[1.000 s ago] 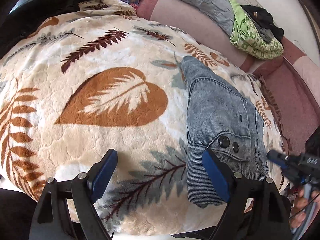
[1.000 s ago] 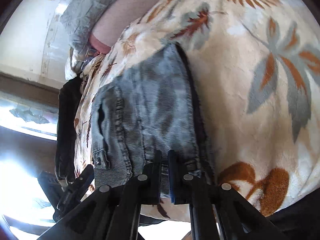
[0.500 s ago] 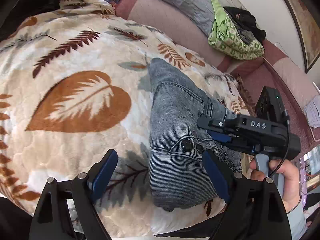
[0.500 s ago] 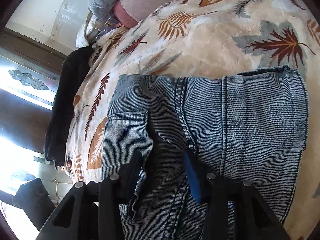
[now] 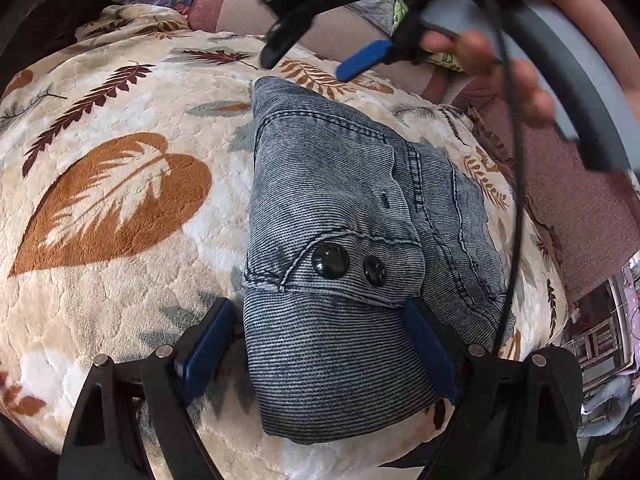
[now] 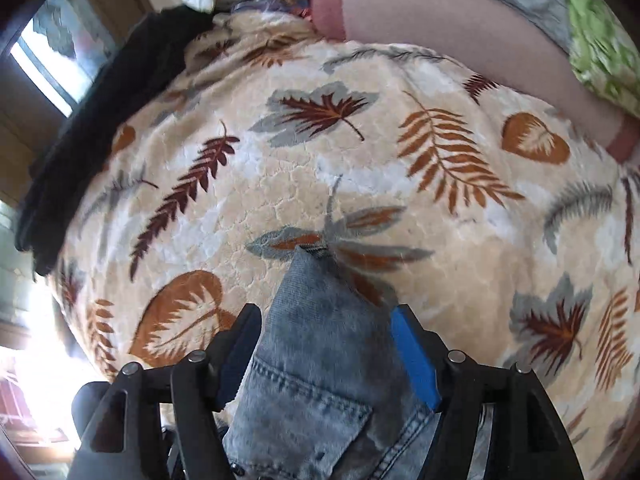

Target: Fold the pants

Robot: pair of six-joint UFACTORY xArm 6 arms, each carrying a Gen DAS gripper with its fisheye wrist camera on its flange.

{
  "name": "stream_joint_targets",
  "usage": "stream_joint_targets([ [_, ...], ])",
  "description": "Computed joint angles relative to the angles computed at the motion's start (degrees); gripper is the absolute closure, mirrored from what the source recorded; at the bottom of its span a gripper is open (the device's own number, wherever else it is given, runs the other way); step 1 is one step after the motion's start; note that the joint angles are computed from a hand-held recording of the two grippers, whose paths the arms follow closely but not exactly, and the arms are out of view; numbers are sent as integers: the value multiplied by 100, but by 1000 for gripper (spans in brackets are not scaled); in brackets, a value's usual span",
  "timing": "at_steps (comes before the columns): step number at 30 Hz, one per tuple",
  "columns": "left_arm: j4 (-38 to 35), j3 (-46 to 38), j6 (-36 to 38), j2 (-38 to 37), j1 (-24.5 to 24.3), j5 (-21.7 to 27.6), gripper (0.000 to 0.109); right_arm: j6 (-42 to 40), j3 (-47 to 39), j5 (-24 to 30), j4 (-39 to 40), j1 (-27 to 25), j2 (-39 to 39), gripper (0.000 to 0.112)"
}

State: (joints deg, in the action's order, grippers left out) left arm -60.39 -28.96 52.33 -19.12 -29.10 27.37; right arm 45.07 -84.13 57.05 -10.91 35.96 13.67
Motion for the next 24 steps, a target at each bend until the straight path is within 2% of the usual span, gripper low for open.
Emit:
stream_joint_targets([
  [3, -21, 43, 119, -30, -59, -87, 22, -501, -1418, 1180, 41, 59, 1119, 42],
  [4, -29, 54, 164, -40, -66, -100, 22, -680, -1733, 1495, 50, 58, 1381, 57],
  [6, -73, 46, 243, -32, -57, -86, 22, -927, -2056, 1935, 184, -22, 1616, 98],
  [8, -59, 33, 277, -23, -32, -49, 22, -611, -1884, 1919, -480, -53, 1445, 98],
  [9, -40, 59, 313, -52, -31, -63, 21, -323, -1790, 2147, -1080, -35, 1351, 108],
  [10, -65, 34, 310, -5, -114, -150, 21, -114, -1488, 2136, -1465, -100, 1139, 112],
  [11, -89, 13, 296, 21, -146, -173, 21, 335, -1133, 1885, -1611, -179, 854, 112],
  [12, -104, 12, 300, 22, -149, -173, 21, 653, -618, 1394, -1517, -272, 433, 112],
  [13, -114, 3, 288, 41, -176, -191, 21, 849, -29, 798, -1183, -394, 2, 111],
  [14, -108, -7, 262, 53, -182, -191, 21, 952, 335, 438, -967, -429, -287, 111],
  [19, -176, 43, 280, 25, -226, -283, 21, 139, 1503, -1465, 859, -210, -967, 109],
  [20, -205, 60, 317, 7, -211, -274, 21, 62, 1585, -1499, 1015, -134, -962, 109],
  [21, -241, 80, 353, -16, -187, -249, 21, 155, 1537, -1294, 931, -76, -843, 108],
  [23, -300, 101, 407, -43, -143, -188, 21, 737, 1465, -469, 55, -94, -641, 108],
  [24, -314, 130, 440, -83, -124, -174, 21, 1054, 1609, -328, -262, -127, -710, 108],
])
